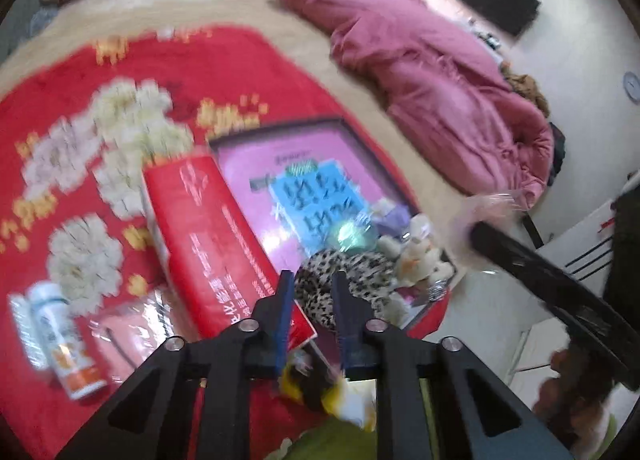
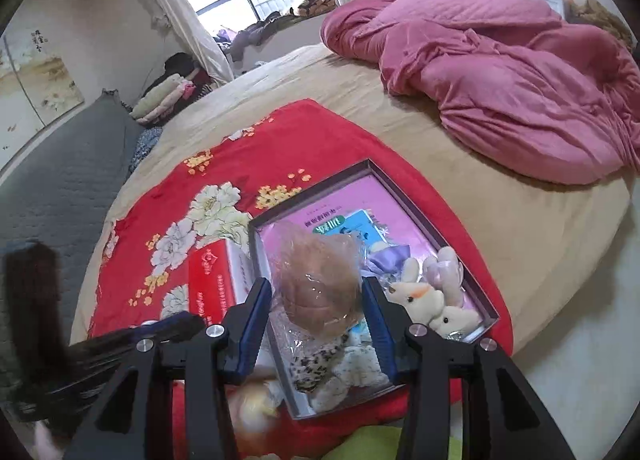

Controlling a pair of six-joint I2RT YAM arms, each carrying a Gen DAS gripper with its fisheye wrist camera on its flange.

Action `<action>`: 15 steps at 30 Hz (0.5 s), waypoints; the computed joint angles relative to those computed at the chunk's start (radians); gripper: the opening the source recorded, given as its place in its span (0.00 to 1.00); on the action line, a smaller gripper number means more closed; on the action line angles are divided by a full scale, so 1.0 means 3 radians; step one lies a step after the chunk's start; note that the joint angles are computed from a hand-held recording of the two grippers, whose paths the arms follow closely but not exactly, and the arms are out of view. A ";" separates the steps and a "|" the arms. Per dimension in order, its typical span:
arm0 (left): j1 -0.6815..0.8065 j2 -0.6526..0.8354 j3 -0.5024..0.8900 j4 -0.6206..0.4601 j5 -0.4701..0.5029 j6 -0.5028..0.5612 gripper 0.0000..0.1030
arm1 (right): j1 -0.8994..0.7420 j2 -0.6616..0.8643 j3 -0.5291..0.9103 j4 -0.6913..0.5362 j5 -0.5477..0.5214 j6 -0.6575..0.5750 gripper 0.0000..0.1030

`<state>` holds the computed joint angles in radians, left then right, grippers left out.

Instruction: Organize soft objects

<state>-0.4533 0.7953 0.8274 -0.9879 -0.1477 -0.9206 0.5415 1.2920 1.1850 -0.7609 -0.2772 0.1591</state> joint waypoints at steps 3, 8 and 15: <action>-0.0050 -0.0078 -0.0261 0.0113 0.0042 -0.0080 0.18 | -0.0096 -0.0001 -0.0094 0.0049 -0.0099 -0.0027 0.46; -0.0974 -0.0402 -0.0425 0.0035 -0.0427 -0.0592 0.18 | -0.0293 0.0043 -0.0230 0.0140 -0.0218 -0.0033 0.46; -0.1788 -0.0367 -0.0289 -0.0215 -0.0640 -0.1119 0.55 | -0.0287 0.0065 -0.0269 0.0202 -0.0241 -0.0019 0.46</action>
<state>-0.9898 0.6853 0.7406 -1.0525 -0.3397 -1.2562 0.4554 1.3116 1.1043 -0.7002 -0.3496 0.1535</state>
